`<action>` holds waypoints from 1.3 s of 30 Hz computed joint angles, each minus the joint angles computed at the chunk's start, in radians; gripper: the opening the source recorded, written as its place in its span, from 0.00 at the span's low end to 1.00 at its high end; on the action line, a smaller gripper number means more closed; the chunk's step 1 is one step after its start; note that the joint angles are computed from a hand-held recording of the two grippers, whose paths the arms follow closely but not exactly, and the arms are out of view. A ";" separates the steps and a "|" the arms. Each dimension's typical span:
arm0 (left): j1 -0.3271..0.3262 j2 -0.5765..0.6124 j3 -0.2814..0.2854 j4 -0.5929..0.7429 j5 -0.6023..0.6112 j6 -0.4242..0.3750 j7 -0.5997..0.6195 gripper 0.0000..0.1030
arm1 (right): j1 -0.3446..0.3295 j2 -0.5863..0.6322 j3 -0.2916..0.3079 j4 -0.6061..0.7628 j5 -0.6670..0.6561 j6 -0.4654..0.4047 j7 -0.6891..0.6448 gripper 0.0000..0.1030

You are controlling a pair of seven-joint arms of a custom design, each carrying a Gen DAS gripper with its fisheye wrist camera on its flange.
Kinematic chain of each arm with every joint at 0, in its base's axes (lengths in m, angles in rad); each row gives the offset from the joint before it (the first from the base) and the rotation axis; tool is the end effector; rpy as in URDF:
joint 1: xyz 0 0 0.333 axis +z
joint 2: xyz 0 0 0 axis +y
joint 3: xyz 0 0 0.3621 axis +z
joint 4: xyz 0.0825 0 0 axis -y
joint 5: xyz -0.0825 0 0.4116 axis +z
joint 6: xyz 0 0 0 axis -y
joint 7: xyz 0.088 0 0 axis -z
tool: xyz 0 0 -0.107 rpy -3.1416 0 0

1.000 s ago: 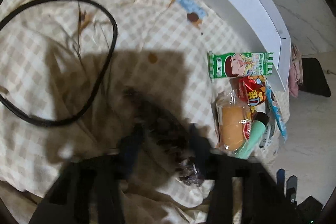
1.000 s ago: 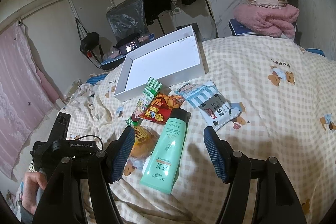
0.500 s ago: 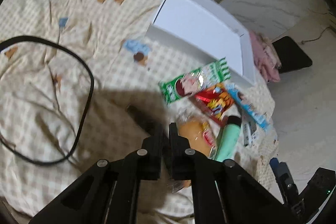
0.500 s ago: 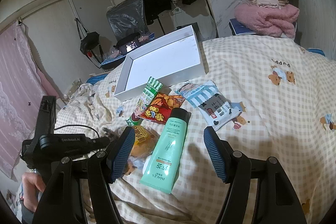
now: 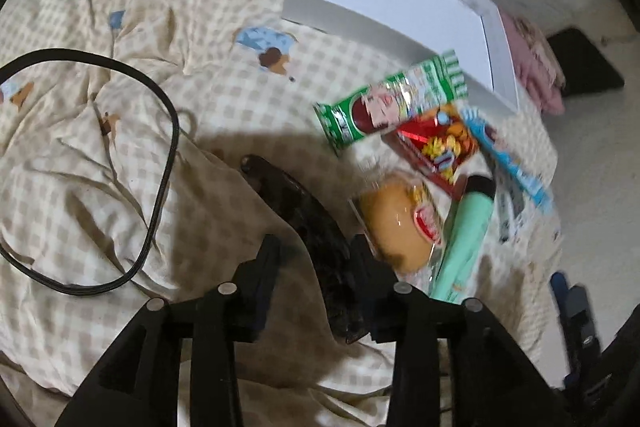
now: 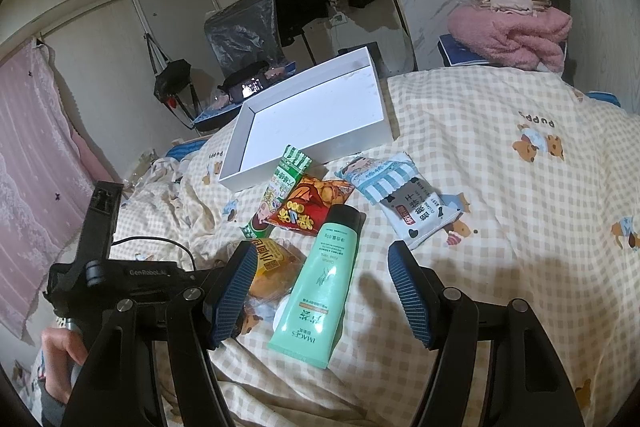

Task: Organize objects
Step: 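Grasp the dark hair claw clip with the left tool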

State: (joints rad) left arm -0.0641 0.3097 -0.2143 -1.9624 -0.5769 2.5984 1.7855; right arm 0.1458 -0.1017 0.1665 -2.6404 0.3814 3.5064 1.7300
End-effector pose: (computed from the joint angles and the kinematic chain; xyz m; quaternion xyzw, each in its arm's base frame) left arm 0.6515 -0.1649 0.3782 0.6748 -0.6892 0.2587 0.0523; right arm 0.4680 0.1051 0.4163 -0.5398 0.7063 -0.2264 0.3981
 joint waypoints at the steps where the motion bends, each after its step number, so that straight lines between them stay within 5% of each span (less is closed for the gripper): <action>1: -0.005 0.001 0.000 0.002 0.016 -0.011 0.005 0.41 | 0.000 -0.001 -0.001 0.000 -0.001 -0.001 0.000 0.67; 7: -0.038 0.005 0.017 0.003 0.115 -0.026 -0.057 0.43 | -0.005 -0.002 0.006 0.001 0.007 -0.002 -0.006 0.67; 9: 0.005 -0.010 -0.020 -0.018 -0.009 0.017 0.005 0.43 | -0.002 -0.002 0.000 0.000 -0.003 -0.003 0.002 0.67; 12: 0.100 -0.033 -0.100 -0.042 -0.351 0.063 0.239 0.43 | -0.004 -0.002 0.002 0.000 0.000 -0.004 0.000 0.67; 14: 0.146 -0.028 -0.124 -0.033 -0.555 0.003 0.396 0.43 | -0.003 -0.002 0.002 0.000 -0.002 -0.003 0.001 0.67; 16: 0.153 -0.002 -0.119 -0.010 -0.635 -0.086 0.443 0.43 | -0.004 -0.004 0.001 0.001 -0.004 -0.007 0.002 0.67; 21: 0.066 0.035 -0.037 0.020 -0.477 -0.091 0.270 0.42 | -0.009 -0.001 0.011 0.002 0.009 -0.009 -0.015 0.67; 30: 0.061 0.046 -0.025 0.017 -0.421 -0.061 0.145 0.43 | -0.005 0.000 0.003 0.002 -0.004 -0.013 -0.009 0.67; 34: 0.038 0.055 0.003 0.020 -0.297 -0.072 0.007 0.44 | -0.006 0.002 0.003 0.004 -0.003 -0.013 -0.010 0.67; 39: 0.063 0.067 -0.018 0.033 -0.304 -0.102 0.015 0.47 | -0.004 0.004 0.001 0.006 -0.004 -0.014 -0.009 0.67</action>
